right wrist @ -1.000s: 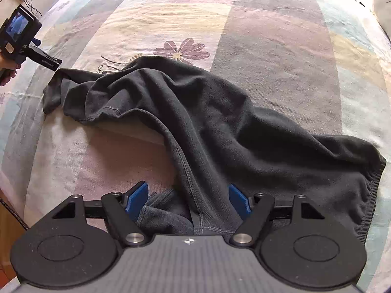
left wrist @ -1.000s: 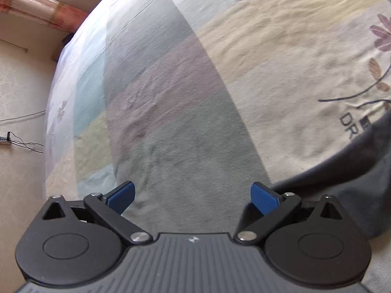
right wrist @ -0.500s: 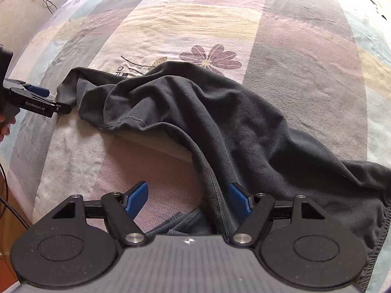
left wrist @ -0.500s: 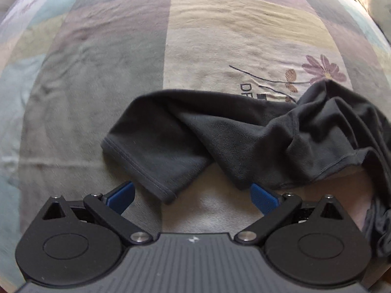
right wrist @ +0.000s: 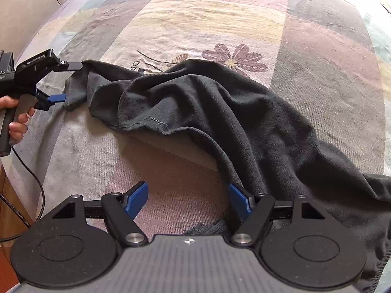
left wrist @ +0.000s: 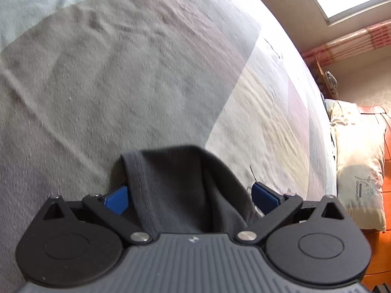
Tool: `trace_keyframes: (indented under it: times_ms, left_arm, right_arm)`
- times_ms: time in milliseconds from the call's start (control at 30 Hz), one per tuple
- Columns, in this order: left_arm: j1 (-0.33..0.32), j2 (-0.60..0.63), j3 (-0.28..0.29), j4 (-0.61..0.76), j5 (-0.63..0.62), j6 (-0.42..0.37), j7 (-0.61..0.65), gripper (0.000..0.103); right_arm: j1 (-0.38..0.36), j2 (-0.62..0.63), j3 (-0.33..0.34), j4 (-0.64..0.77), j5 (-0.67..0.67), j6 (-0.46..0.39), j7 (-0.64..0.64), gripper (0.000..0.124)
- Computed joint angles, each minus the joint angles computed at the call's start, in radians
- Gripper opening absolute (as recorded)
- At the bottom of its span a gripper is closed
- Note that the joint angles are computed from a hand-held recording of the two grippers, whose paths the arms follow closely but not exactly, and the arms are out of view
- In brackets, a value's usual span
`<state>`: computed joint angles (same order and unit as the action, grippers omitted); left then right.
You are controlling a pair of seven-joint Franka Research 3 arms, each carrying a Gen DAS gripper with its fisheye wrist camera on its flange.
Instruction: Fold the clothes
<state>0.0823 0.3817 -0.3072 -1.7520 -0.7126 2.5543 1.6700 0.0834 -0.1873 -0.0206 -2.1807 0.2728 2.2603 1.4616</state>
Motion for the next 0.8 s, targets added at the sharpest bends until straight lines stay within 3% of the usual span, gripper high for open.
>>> trace_keyframes:
  times_ms: [167,333,433,500,633,733,800]
  left_arm:
    - [0.088,0.04,-0.074,0.002,-0.257,0.043,0.13,0.102]
    - [0.201,-0.039,-0.126,-0.158,-0.71,-0.04,0.389,0.102]
    - [0.158,-0.072,-0.095,-0.189,-0.683,-0.038,0.459,0.102]
    - [0.116,-0.039,-0.06,-0.136,-0.602,-0.047,0.407,0.102]
    - [0.075,0.082,0.003,0.05,-0.472,-0.149,0.342,0.102]
    - [0.081,0.127,-0.009,0.113,-0.437,-0.179,0.372,0.102]
    - [0.113,0.101,-0.031,0.065,-0.512,-0.172,0.416,0.102]
  right_arm:
    - [0.015,0.033,0.005,0.022,0.032,0.015,-0.007,0.077]
    - [0.037,0.077,-0.002,0.063,0.172,-0.005,-0.041,0.077]
    - [0.046,0.097,-0.005,0.085,0.276,-0.036,-0.099,0.08]
    - [0.052,0.107,0.0,0.094,0.305,-0.052,-0.126,0.081]
    - [0.061,0.125,0.008,0.102,0.359,-0.069,-0.171,0.081]
    - [0.064,0.145,0.012,0.114,0.409,-0.08,-0.192,0.081]
    - [0.067,0.155,0.018,0.124,0.41,-0.072,-0.188,0.081]
